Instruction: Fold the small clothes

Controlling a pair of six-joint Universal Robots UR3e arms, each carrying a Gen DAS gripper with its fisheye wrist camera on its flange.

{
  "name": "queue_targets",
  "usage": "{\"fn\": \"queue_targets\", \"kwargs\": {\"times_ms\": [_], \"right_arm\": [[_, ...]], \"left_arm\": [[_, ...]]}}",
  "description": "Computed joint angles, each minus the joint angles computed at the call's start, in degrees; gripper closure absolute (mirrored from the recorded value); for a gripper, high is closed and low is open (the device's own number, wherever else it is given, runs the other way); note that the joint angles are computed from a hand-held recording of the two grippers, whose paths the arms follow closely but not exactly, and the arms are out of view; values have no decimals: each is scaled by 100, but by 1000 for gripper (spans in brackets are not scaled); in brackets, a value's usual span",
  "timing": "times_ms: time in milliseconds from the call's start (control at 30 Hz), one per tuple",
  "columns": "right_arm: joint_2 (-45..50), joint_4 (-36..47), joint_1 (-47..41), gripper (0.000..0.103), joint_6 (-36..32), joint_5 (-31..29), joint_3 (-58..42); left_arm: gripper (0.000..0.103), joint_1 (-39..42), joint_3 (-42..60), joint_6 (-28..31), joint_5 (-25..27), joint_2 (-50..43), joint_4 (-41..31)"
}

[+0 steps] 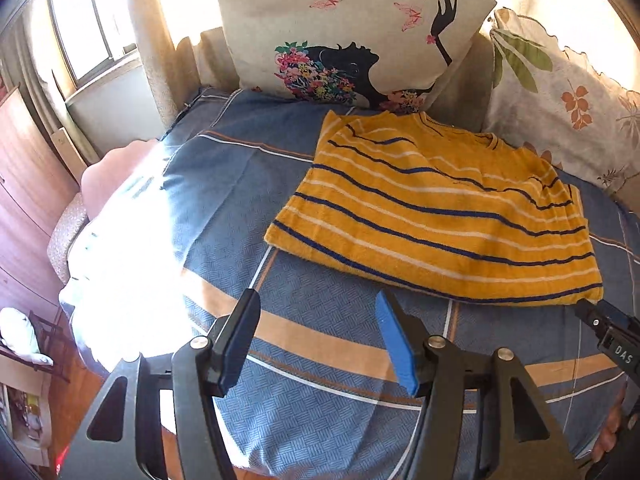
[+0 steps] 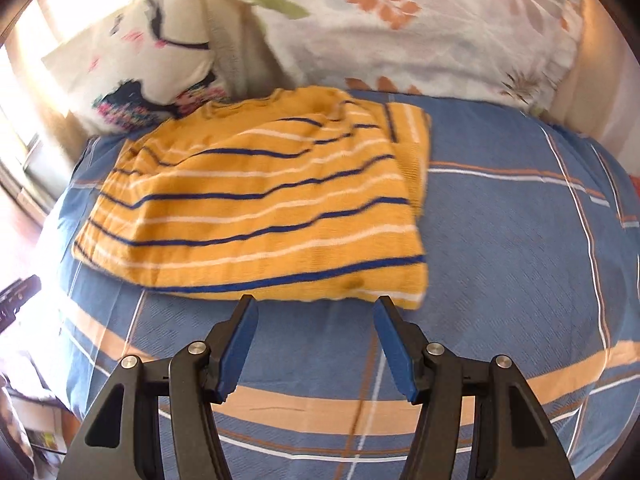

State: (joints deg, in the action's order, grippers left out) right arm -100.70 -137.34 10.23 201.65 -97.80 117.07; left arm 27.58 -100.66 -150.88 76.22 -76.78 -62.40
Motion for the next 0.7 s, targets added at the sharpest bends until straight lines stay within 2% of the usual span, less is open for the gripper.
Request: {"fn": "queue_targets", "kwargs": {"times_ms": [200,467,567,700], "right_arm": [[809,275,513,39,-30,-408,-990],[2430,1215,861,39,270,-558,-3224],[3089,1461,913,39,339,-252,-4190],[3951,1535,826,39,356,809,-5374]], "left_arm": [[43,132,172,105,-47,-520,100],[43,189,1461,251,-29,-2078,-274],[43,247,1995,340,-72,-2604,-514],[43,316,2595,457,-126,-3132,-804]]}}
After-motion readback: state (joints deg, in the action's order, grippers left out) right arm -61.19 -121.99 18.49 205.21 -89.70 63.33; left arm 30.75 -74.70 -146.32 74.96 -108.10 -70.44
